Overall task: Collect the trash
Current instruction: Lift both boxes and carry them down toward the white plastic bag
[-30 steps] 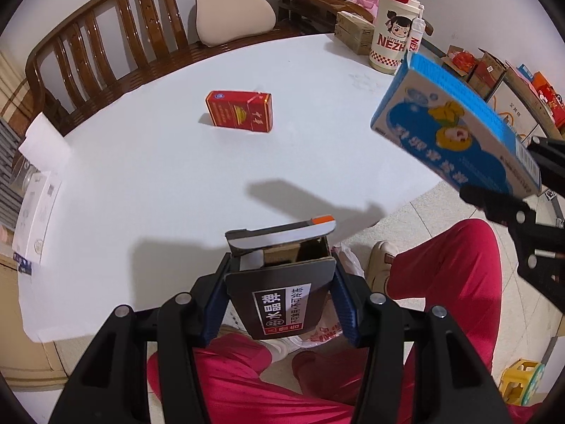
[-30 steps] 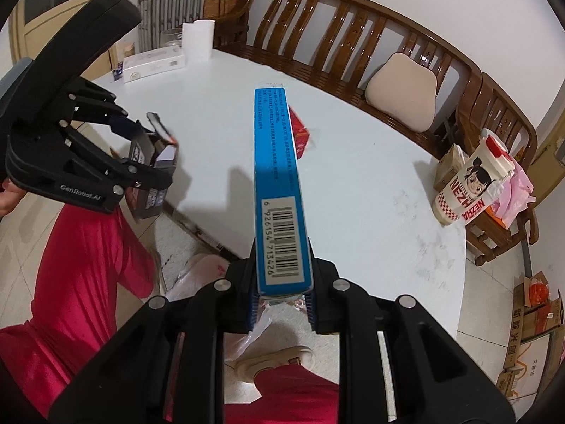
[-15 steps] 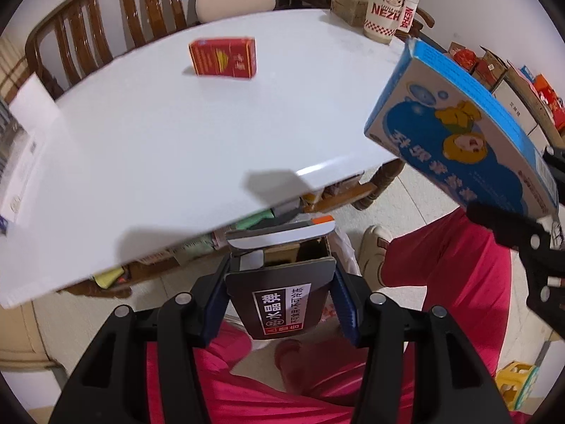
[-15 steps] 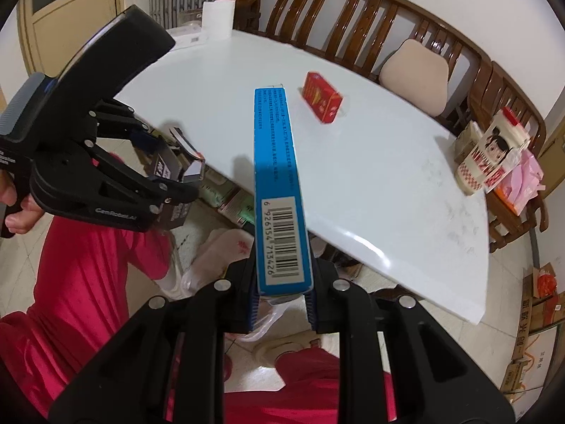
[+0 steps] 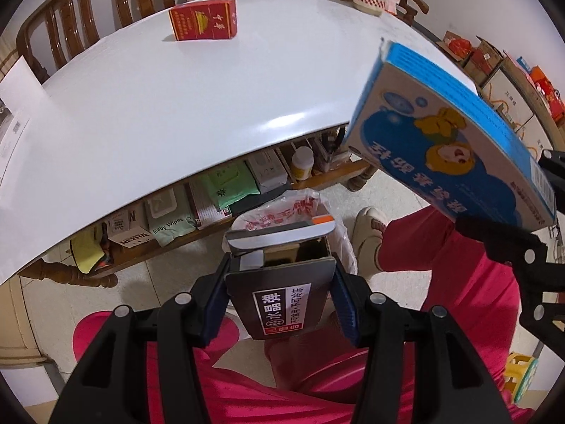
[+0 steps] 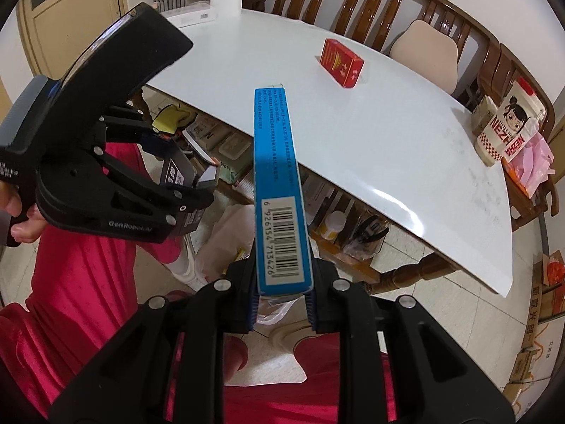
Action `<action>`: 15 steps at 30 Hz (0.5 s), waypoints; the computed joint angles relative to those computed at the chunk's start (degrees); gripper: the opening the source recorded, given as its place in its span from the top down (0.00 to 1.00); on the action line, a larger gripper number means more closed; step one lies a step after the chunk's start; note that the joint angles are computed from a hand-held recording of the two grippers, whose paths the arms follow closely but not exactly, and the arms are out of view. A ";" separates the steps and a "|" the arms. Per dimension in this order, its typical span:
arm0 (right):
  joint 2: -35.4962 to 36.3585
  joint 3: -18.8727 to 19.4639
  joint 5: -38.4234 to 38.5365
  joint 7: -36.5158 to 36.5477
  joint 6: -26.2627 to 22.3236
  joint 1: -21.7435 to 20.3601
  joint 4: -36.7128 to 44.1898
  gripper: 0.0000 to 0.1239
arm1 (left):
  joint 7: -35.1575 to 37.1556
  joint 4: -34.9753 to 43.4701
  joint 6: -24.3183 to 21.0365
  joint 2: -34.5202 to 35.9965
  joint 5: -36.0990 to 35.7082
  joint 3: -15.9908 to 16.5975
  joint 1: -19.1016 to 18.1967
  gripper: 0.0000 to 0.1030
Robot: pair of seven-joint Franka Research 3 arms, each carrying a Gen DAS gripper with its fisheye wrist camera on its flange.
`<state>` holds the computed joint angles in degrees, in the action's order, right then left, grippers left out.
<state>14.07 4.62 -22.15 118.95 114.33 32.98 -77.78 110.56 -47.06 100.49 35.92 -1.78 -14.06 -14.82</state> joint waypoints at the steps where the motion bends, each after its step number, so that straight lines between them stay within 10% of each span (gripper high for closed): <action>1: 0.02 0.04 0.15 -0.05 0.08 -0.02 -0.33 0.83 | 0.02 -2.20 0.88 -1.14 -0.18 -0.06 0.26 0.50; 15: 1.79 -0.21 3.79 0.70 2.97 -0.86 -4.40 0.83 | -1.83 -6.98 1.07 -0.37 -0.24 -0.17 0.65 0.50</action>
<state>15.86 4.41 -18.36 119.65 117.30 32.12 -82.17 108.72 -54.04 101.56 35.55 -2.02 -14.23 -14.17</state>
